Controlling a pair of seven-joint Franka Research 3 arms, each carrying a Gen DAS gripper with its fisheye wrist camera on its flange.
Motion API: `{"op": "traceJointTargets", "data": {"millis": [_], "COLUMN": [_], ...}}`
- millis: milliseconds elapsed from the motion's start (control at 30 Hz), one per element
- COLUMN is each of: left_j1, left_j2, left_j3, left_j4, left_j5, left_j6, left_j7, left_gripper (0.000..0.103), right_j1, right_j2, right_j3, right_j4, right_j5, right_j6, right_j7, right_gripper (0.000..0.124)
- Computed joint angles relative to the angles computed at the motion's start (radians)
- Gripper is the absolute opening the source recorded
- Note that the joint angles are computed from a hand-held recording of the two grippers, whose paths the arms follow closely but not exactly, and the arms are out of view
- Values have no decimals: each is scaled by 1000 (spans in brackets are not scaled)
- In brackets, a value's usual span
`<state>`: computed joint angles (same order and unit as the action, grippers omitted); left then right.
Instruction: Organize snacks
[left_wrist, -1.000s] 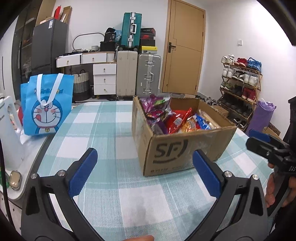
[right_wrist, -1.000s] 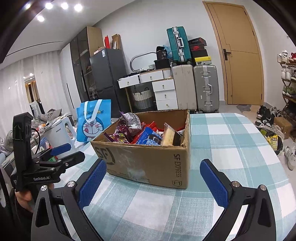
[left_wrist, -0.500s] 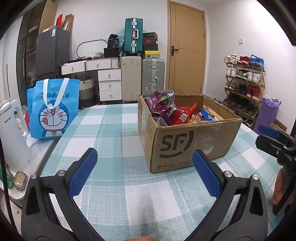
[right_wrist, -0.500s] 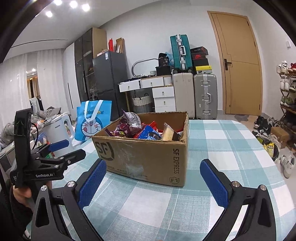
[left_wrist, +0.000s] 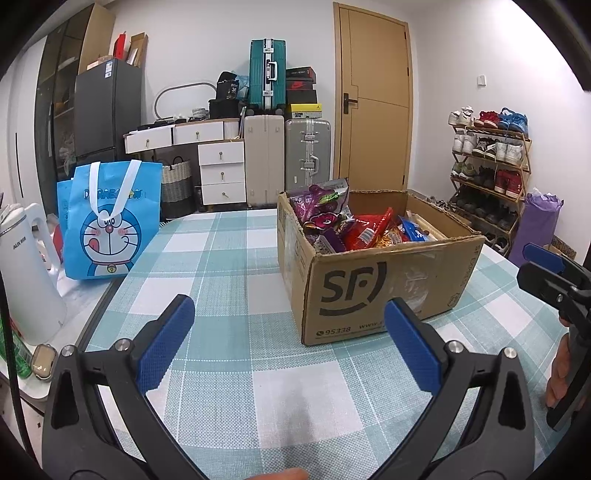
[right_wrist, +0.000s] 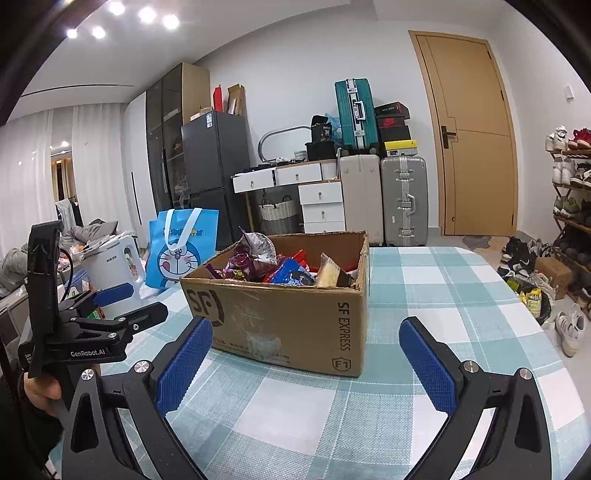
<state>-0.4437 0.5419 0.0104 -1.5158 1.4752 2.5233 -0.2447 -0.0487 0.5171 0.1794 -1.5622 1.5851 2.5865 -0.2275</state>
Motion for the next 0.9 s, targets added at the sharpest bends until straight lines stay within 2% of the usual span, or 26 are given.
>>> {"op": "traceJointTargets", "data": {"millis": [900], "left_j1": [0], "left_j2": [5], "left_j3": [4], "left_j4": [7], "left_j5": [-22], "left_j6": [-3], "left_j7": [16], "left_gripper": [102], "right_j1": [7], "right_j2": [-7], "right_j3": [-3], "right_j4": [-10], "right_j5": [12], "right_j6": [16], "right_j7": [-23], "right_gripper": [103]}}
